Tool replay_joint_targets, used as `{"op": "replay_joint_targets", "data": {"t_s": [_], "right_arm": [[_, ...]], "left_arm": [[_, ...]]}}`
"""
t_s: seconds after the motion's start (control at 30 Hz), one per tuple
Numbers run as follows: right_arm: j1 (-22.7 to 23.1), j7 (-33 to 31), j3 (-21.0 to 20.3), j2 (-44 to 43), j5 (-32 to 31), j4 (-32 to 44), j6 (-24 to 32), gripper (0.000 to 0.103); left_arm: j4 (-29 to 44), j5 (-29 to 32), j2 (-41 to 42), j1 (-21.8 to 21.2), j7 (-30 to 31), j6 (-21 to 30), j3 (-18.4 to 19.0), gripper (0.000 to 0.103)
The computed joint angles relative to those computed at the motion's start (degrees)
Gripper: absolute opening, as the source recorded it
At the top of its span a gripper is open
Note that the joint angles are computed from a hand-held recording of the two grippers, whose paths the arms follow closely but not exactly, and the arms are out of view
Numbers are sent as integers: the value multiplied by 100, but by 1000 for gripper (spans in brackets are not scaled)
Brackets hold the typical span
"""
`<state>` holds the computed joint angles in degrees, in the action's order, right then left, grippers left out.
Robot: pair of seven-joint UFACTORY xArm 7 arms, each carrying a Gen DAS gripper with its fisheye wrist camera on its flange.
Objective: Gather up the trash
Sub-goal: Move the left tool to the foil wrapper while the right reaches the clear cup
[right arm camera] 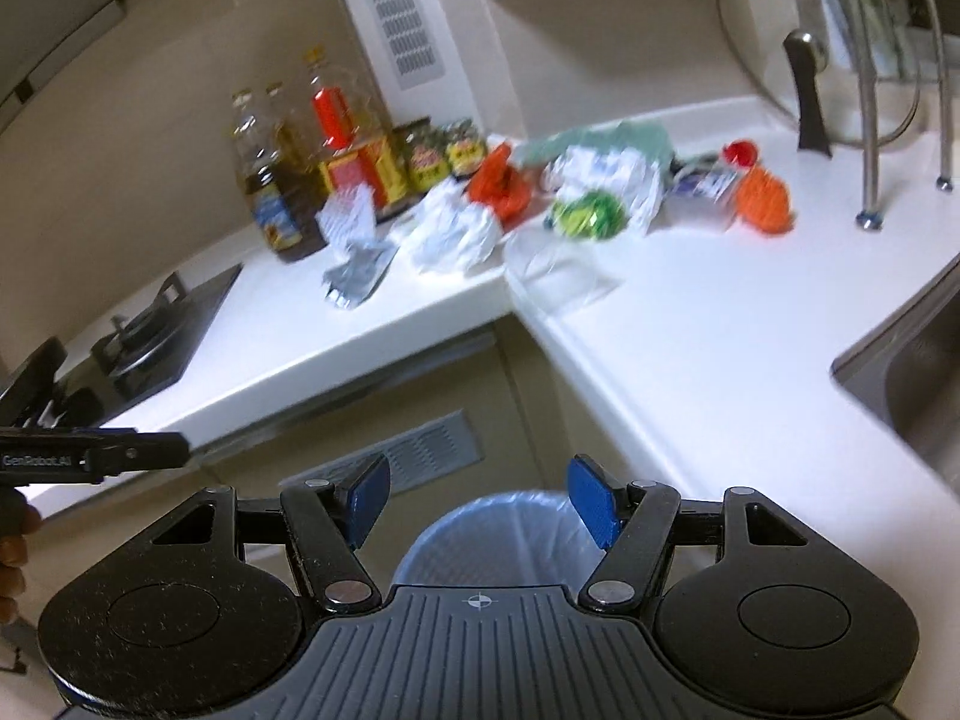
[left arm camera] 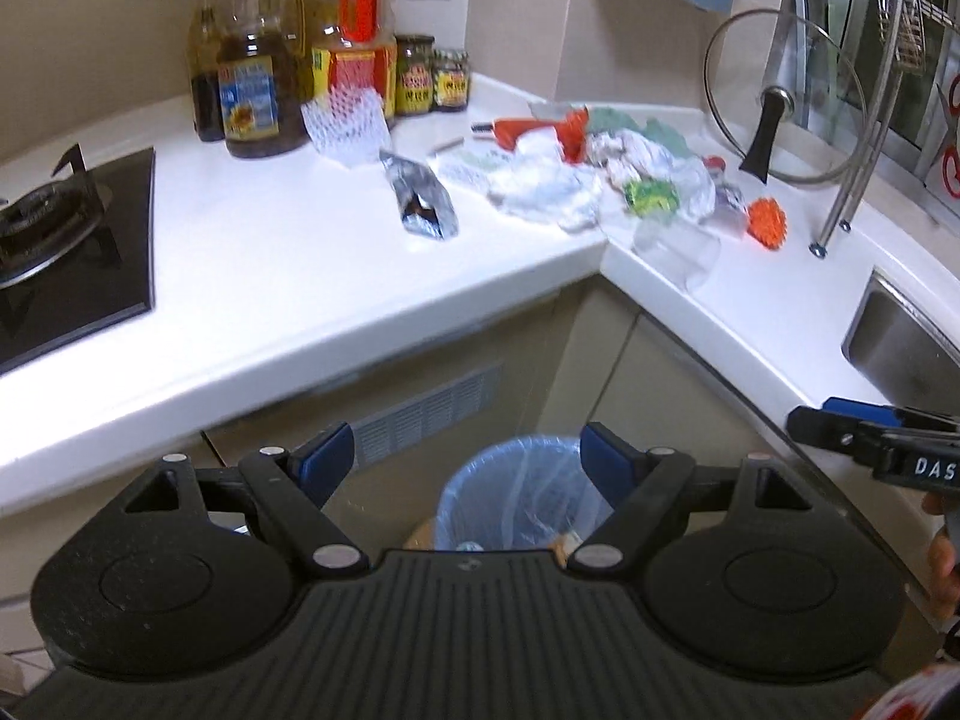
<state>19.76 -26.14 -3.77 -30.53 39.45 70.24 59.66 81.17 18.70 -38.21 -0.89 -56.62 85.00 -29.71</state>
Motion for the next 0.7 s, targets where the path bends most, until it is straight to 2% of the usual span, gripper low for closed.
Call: {"op": "replay_joint_targets", "data": {"t_s": [0.23,0.5,0.53,0.6,0.7], "right_arm": [[-66,212,244,421,-152,333,-652,66],[-34,822,581,1251,-233,792,-1449,65],[-34,906,640,1340,-271,836,-1563,64],[-18,1079,729,1540,-309,939,-1754,56],[-22,1436,847,1858,-364,1098,-1988,50]], "left_arm": [[-253,88,-102,-52,533,-502,588,81],[-556,16,-174,37,1166,-978,1156,81],[-599,2,-187,54,1241,-1024,1221,81],[-679,-54,-206,87,1364,-1119,1350,81],[-780,-138,-207,143,1529,-1269,1526,81]]}}
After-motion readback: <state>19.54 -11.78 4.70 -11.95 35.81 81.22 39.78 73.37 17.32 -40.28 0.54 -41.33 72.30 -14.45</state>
